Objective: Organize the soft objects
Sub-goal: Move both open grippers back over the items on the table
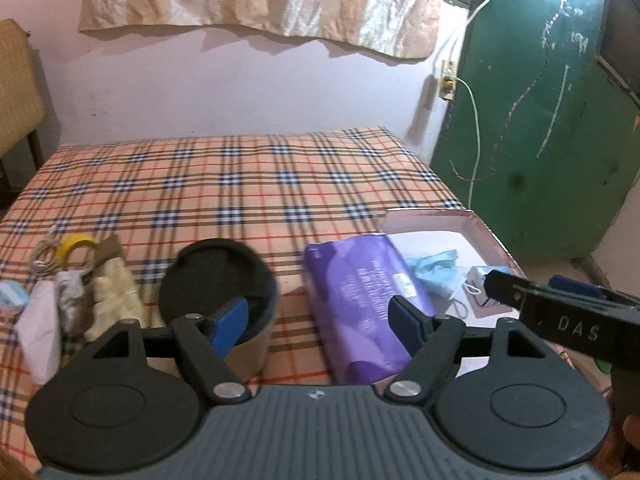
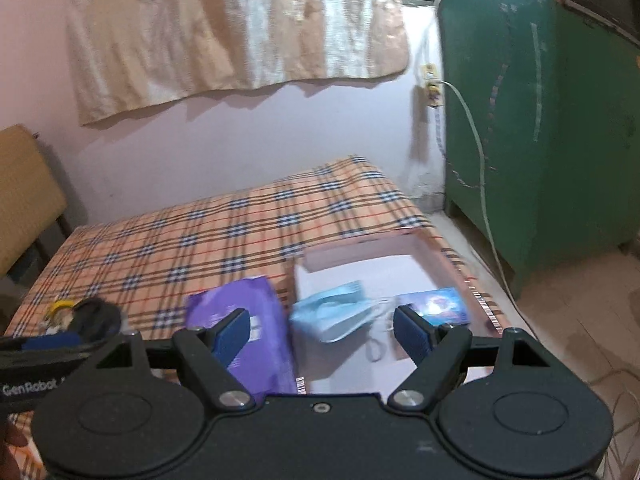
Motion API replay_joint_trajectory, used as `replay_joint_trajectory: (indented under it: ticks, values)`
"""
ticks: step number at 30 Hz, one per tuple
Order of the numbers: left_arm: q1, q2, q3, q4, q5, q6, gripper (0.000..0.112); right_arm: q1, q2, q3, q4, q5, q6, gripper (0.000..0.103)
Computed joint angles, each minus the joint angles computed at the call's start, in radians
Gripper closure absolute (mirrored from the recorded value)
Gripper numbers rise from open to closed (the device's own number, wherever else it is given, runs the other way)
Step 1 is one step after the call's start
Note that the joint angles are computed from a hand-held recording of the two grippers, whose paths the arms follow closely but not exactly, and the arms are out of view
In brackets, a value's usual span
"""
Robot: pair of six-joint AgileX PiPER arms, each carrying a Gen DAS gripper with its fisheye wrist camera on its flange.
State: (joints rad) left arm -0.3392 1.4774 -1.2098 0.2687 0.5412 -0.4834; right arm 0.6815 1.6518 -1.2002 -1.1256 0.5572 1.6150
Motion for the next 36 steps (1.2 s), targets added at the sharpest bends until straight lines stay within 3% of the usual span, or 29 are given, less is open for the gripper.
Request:
replay_joint_trajectory:
  ticks: [15, 36]
  values:
    - [0.157, -0.138, 0.128, -0.079, -0.004, 0.09, 0.033, 0.157, 0.118, -0.165, 0.068, 0.043, -0.089, 0.011]
    - [0.479, -0.243, 0.212, -0.297, 0.028, 0.371, 0.032, 0.307, 0.343, -0.512, 0.251, 0.069, -0.363, 0.011]
